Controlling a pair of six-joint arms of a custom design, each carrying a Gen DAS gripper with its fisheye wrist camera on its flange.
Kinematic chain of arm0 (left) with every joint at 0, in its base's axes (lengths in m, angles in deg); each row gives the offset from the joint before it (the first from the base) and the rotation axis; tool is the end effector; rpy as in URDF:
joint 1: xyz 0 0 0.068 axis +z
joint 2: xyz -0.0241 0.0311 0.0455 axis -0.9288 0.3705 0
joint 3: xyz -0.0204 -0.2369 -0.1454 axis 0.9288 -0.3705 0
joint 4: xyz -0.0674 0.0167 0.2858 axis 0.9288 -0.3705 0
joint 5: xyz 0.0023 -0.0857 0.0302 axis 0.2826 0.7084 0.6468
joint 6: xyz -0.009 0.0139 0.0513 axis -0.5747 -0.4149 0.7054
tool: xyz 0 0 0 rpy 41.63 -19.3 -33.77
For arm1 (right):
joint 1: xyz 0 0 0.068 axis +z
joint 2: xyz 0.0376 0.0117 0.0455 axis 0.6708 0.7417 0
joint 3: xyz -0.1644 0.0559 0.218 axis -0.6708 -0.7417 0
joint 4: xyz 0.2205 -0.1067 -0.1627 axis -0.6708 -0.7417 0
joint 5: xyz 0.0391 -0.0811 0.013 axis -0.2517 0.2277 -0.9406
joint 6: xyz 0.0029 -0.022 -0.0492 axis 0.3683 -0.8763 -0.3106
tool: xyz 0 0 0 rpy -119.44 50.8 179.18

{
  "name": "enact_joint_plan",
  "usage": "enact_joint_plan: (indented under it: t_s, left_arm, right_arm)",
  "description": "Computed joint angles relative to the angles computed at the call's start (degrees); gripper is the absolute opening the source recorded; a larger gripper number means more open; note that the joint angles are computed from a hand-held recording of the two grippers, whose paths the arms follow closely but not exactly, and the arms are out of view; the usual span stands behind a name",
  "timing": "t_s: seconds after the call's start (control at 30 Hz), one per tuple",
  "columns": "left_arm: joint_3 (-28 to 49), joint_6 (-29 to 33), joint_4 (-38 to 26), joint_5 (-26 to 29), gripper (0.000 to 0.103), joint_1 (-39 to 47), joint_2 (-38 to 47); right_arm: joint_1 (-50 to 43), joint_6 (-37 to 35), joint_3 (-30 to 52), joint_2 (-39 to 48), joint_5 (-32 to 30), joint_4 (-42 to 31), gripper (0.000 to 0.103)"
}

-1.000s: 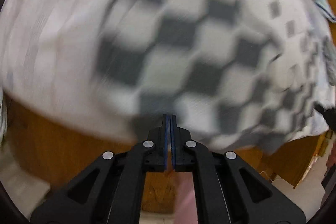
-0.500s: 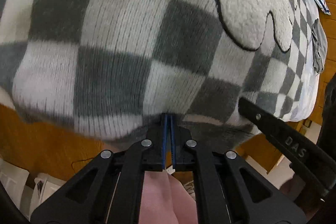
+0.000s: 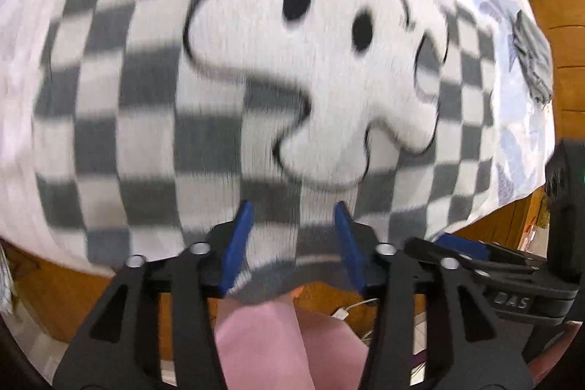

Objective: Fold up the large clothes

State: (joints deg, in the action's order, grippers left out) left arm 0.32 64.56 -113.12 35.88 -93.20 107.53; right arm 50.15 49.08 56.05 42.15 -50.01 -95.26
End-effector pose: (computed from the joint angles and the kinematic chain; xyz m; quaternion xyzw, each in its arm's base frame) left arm 0.2011 -0.1028 0.1902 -0.0274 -0.9926 0.1081 0.0470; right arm 0.2898 0.0567 0.1767 -0.1396 -0.9594 -0.1938 0.1502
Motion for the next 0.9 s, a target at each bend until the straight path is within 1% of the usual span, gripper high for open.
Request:
enact_joint_plan:
  t_s: [0.03, 0.1, 0.17, 0.2, 0.23, 0.27, 0.3, 0.33, 0.37, 0.4, 0.47, 0.53, 0.57, 0.6, 0.63, 0.7, 0.73, 0.8, 0.83, 0.9]
  left_arm:
    - [2.8, 2.37, -0.53, -0.71, 0.052, 1.81, 2.4]
    - [6.87, 6.15, -2.03, -1.05, 0.052, 4.73, 5.14]
    - [11.11, 6.6, -1.97, -1.89, 0.053, 4.76, 8.42]
    - [12.32, 4.93, -1.39, -2.34, 0.053, 3.02, 9.21]
    - [14.43, 5.36, -1.17, -2.92, 0.054, 3.36, 10.94]
    - [16.12, 3.37, -0.22, -3.57, 0.057, 1.46, 12.78]
    - [18.09, 3.74, -0.46, -4.27, 0.06, 1.98, 13.82]
    - [19.65, 4.11, -0.35, -4.67, 0.061, 2.57, 14.56]
    - [20.92, 4.84, -0.83, -4.78, 0.061, 3.34, 14.81]
    - [22.29, 5.67, -1.26, -4.99, 0.061, 4.23, 15.18]
    - [24.74, 4.8, -0.86, -5.84, 0.061, 3.72, 16.94]
    - [26.23, 3.59, 0.63, -5.52, 0.063, 3.16, 17.75]
    - [26.48, 3.03, 1.47, -5.31, 0.066, 2.86, 17.89]
    - [26.6, 2.71, 2.16, -5.25, 0.074, 2.9, 17.5]
    - [26.65, 2.08, 3.12, -5.64, 0.077, 2.61, 17.15]
    - [27.25, 0.22, 4.23, -7.77, 0.08, 1.38, 16.62]
    - [27.84, -0.61, 4.13, -8.95, 0.084, 0.77, 16.65]
    - [28.82, -2.72, 4.36, -11.3, 0.088, -0.67, 16.88]
    - [28.83, -4.04, 5.16, -11.65, 0.089, -1.27, 16.9]
    - [29.11, -5.25, 6.05, -11.85, 0.089, -2.16, 17.69]
  right_arm:
    - [-1.72, 0.34, 2.06, 0.28, 0.06, -0.93, 0.08]
    - [-4.13, 0.76, 1.62, -2.6, 0.94, -2.55, 0.086]
    - [-6.76, 1.55, 3.38, -3.63, 2.19, -3.16, 0.089]
    - [-7.73, 2.1, 3.3, -4.77, 2.83, -3.29, 0.09]
    - [-9.42, 2.34, 4.95, -4.27, 3.6, -3.61, 0.091]
    - [-9.87, 3.16, 4.9, -4.77, 3.81, -3.27, 0.092]
    - [-10.12, 4.06, 2.97, -7.09, 3.84, -2.75, 0.093]
    - [-11.28, 3.93, 3.3, -7.25, 3.94, -2.67, 0.093]
    - [-13.44, 3.17, 4.73, -6.6, 4.47, -2.44, 0.093]
    - [-15.57, 1.55, 4.25, -7.65, 4.92, -2.7, 0.093]
    - [-18.64, -0.77, 6.12, -6.76, 5.9, -1.66, 0.093]
    - [-22.25, -4.87, 8.97, -4.52, 6.59, -0.13, 0.093]
    - [-22.33, -5.56, 9.26, -3.65, 6.74, 1.52, 0.093]
    - [-22.23, -6.88, 9.37, -2.14, 6.9, 4.54, 0.093]
    - [-23.2, -9.45, 11.14, -0.03, 6.8, 5.42, 0.093]
    - [-24.9, -15.17, 14.58, 4.4, 5.15, 7.33, 0.093]
    - [-25.89, -18.17, 16.55, 6.61, 4.04, 7.6, 0.093]
    - [-26.15, -23.72, 21.65, 13.99, 2.2, 7.82, 0.093]
    - [-26.4, -26.42, 25.73, 19.01, 1.16, 6.8, 0.093]
    - [-27.03, -29.54, 32.08, 26.5, -1.2, 5.0, 0.093]
